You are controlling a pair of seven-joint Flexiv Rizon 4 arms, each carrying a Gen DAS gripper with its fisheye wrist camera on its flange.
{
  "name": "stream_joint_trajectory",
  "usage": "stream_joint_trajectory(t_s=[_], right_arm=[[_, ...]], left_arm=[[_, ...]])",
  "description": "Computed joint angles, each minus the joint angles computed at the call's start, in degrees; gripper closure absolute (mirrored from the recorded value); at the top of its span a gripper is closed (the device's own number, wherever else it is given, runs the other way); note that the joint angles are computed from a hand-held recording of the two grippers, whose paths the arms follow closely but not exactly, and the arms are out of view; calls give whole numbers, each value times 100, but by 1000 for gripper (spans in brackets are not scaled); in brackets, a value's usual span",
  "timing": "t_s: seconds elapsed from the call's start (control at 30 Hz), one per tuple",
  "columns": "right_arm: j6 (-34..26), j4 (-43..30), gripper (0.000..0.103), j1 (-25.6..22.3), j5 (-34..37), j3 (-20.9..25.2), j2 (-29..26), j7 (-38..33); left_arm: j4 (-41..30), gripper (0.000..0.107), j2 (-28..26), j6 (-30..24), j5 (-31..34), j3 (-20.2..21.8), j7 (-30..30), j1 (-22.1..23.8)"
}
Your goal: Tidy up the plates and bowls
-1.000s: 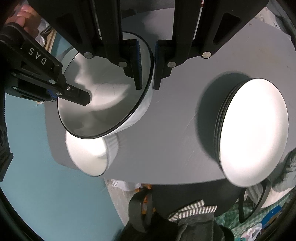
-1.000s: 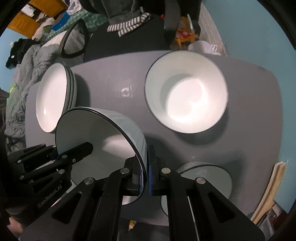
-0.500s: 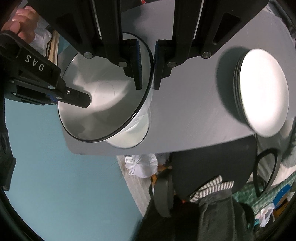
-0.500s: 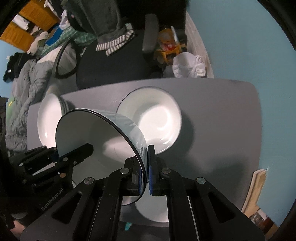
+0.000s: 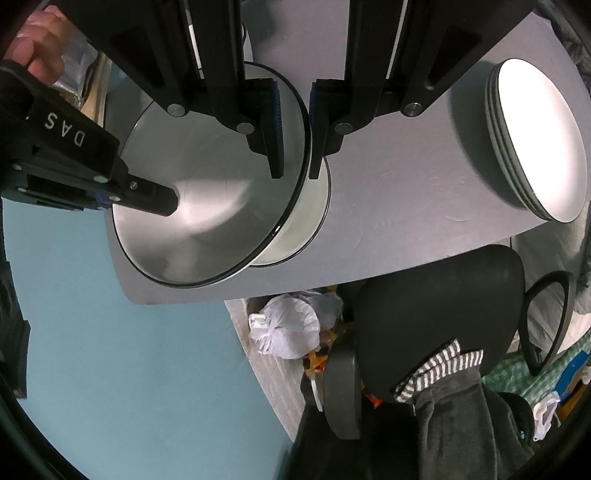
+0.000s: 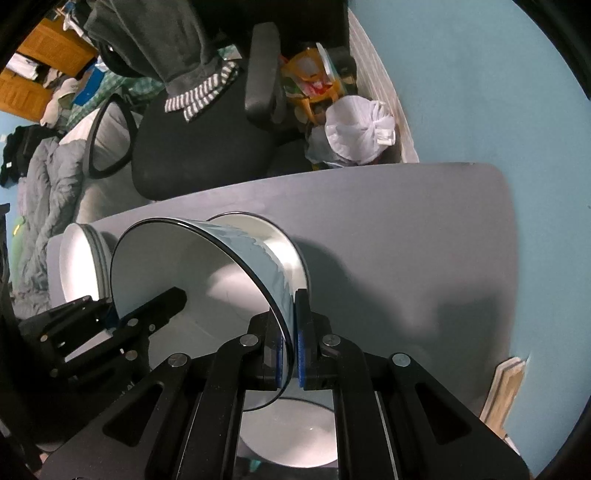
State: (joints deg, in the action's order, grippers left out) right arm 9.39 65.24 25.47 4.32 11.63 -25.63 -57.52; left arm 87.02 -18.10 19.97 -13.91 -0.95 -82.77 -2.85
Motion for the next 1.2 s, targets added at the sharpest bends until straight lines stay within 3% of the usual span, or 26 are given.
stream_joint_trajectory(t_s=[0.47,0.67,0.73,0.87,0.93,1.0,1.03,1.07,1.1,1.2], right_arm=[[-271,-195,96,-60,122,-17,-239,-32],[-580,-531,91,-130,298,-6,-410,-3],[-609,-598,88,-116,288,-17,-441,-2],[-668,-728,69,-32,129,-60,-490,-25],[-682,-755,67,10,37,-76,-507,-78],[-684,-758,63,42,-33,-92,-514,-96],[-688,-758,62,61,-78,-99,-514,-117],[-693,-760,61,72,-107,-102,-519,-141],[-698,-759,60,78,-124,-104,-523,-158],[-713,-748,60,88,-135,-103,-534,-162]], left_arm=[[-196,96,-212,-317,213,-12,-67,-51],[-310,96,-290,-403,210,-7,-75,-49],[-335,95,-300,-382,229,2,-93,-51],[-363,94,-306,-397,247,0,-67,-50],[-401,94,-302,-430,308,5,-57,-66],[-449,90,-294,-482,349,6,-43,-75],[-489,83,-288,-535,383,9,-44,-83],[-577,63,-289,-592,564,38,-101,-136],[-598,55,-265,-556,708,64,-118,-175],[-468,50,-127,-245,882,76,45,-210]])
